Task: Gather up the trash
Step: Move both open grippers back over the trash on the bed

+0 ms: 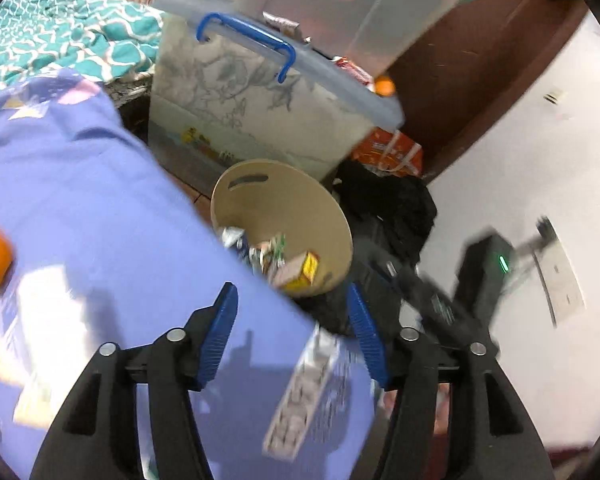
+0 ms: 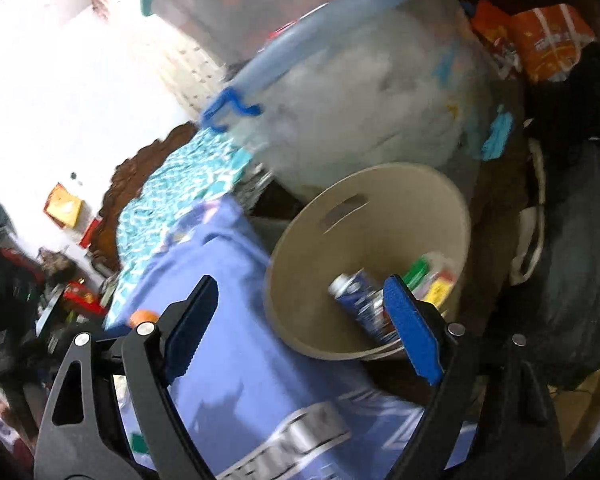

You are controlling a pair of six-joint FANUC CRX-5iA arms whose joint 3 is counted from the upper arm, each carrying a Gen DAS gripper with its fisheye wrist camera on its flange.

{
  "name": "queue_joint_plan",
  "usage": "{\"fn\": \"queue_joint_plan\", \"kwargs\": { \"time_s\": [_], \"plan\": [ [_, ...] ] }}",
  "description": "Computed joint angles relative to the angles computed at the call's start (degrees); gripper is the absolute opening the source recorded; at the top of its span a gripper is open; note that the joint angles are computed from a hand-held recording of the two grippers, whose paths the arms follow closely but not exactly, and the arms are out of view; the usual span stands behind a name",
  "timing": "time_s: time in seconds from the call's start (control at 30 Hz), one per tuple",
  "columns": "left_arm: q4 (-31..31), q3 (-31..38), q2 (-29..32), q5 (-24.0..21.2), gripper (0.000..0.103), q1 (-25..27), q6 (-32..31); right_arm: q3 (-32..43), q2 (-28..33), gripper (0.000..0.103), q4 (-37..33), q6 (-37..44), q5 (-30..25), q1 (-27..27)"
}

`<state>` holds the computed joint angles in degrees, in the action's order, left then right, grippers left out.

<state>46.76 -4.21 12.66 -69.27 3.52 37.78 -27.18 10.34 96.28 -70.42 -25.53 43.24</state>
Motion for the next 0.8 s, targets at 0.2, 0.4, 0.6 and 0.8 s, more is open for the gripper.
{"fn": "queue_joint_plan", "kwargs": {
  "time_s": [0.2,0.4,0.6,0.8],
  "plan": [
    [-2.7,-11.0,-9.3,-2.0,0.058,11.2,-5.9,6.5,3.9,0.084,-2.9,6.2,1.4,4.4],
    [-5.5,-16.9,-13.4,-3.2,0.058,25.0,-7.4,16.2,8.9,0.084,-10.1,19.2,1.6,9.5],
    [-3.0,-19.7,-13.9,-2.7,0.058,37.4,-7.8,32.9,17.7,0.084,-30.1,46.3,0.7,15.6],
    [-2.5,-18.2,-14.4,3.2,0.058,41.3,-8.6,56.4,29.5,0.084,-55.0,77.7,-5.8,20.9]
  ]
}}
